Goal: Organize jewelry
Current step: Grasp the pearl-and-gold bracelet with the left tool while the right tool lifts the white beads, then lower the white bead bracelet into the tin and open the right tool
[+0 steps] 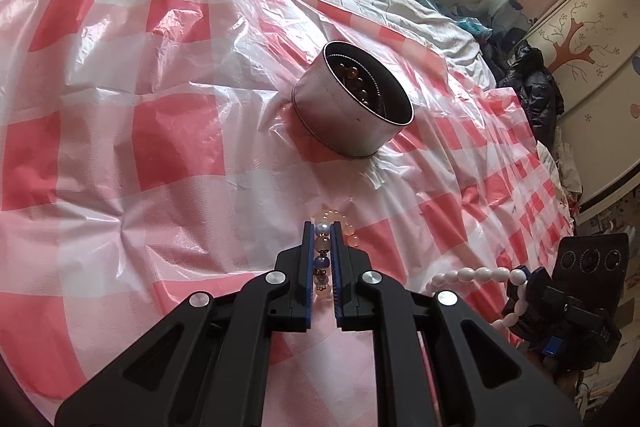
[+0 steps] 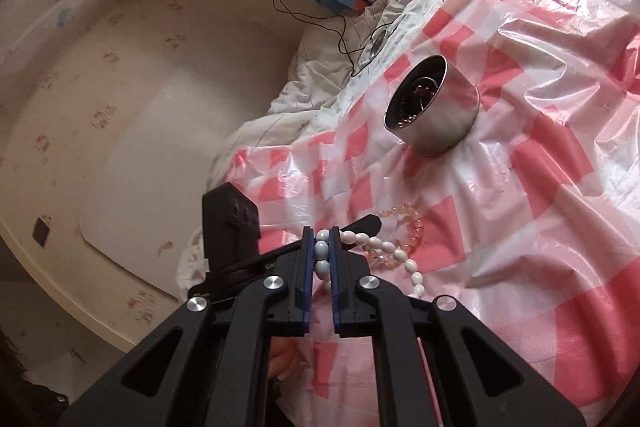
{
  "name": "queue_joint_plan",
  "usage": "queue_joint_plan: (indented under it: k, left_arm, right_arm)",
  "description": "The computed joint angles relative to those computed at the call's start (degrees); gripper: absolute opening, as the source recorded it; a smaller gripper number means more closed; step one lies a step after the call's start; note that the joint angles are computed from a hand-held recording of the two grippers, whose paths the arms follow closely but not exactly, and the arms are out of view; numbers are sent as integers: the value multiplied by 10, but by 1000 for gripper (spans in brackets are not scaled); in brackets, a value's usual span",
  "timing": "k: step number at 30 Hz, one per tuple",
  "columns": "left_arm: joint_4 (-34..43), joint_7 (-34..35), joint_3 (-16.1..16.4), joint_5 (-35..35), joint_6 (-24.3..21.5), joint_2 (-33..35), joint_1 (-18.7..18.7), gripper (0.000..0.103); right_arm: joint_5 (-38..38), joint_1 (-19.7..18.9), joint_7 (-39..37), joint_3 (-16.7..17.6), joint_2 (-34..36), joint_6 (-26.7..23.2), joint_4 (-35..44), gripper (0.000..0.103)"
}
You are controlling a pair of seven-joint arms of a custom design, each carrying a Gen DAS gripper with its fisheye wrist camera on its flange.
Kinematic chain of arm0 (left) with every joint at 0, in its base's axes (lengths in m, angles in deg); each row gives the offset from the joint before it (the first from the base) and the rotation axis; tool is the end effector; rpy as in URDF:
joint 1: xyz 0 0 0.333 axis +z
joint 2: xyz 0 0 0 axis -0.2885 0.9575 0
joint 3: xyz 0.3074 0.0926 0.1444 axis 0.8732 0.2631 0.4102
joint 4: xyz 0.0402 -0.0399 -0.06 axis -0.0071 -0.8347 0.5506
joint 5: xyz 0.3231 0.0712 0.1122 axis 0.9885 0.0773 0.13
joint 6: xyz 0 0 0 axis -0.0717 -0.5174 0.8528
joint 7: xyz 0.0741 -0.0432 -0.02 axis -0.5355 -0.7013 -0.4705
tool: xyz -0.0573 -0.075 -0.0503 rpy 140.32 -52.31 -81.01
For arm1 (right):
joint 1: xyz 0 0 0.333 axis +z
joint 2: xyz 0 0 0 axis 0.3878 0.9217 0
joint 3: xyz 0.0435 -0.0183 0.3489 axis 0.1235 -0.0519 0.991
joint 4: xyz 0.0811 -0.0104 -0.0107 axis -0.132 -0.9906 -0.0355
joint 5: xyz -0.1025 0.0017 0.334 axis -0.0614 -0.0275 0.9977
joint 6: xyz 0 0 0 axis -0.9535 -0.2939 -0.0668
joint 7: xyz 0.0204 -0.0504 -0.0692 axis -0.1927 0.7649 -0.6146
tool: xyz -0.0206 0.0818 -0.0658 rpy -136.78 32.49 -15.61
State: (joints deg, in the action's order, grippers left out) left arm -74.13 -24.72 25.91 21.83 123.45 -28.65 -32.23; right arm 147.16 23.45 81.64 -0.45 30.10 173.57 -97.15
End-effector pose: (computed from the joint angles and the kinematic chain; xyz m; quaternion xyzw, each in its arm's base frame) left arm 0.6625 -0.2894 0.3835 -0.7527 0.5489 -0.3628 0.0228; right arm 0.6877 0.1906 0.3769 -0.6075 0.5075 0.2995 0.5326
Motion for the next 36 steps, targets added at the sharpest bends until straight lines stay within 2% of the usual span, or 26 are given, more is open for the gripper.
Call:
queue_joint_plan:
  k: [2,4,6,9,12,15,19,21,22,23,24,26,29,31,33,36]
  left_arm:
    - [0,3,-5,-1,5,0,2,7]
    - [3,-2,12,8,6,-3,-13,7]
    - [12,-21,56,29,-4,-8,-49,7]
    - [30,-74,150,90,-32,-12,-123,7]
    - [54,-130,226,158,-63,-8,-182,7]
    - [82,-165,258,206,-85,1,-205,7]
    - [120,-182,258,251,-114,13,-205,7]
    - [134,-174,232,255,-123,16,-187,7]
    - [136,-167,213,253,-125,17,-173,7]
    - [139,-163,196,250,-129,18,-160,7]
    - [145,-161,181,248,-137,23,-149,7]
    - [155,-154,151,243,-158,32,-127,7]
    - [180,-162,142,253,-210,51,-122,10]
    - [194,-176,147,271,-235,61,-127,18]
    - [195,-182,137,276,-235,64,-118,19]
    - [172,-191,125,275,-213,54,-105,19]
  right_arm:
    - [21,-13,1,8,4,-20,-2,8]
    - [40,-24,3,14,11,-45,6,8]
    - [54,-28,5,15,17,-60,12,8]
    - [68,-29,16,15,23,-66,20,8]
    - [85,-37,21,18,30,-81,28,9]
    - [110,-48,21,24,37,-102,35,9]
    - [121,-49,45,25,61,-103,74,9]
    - [97,-40,60,17,64,-86,92,9]
    - [73,-33,65,9,59,-73,97,18]
    - [39,-21,71,-3,48,-50,96,41]
    - [-4,-4,82,-17,36,-21,92,46]
    - [-110,32,108,-45,21,17,89,46]
    - [-264,100,147,-87,5,86,77,46]
    - [-357,145,165,-115,-1,138,60,46]
    - [-421,171,179,-127,-2,167,48,46]
    - [-519,216,189,-154,-11,245,7,35]
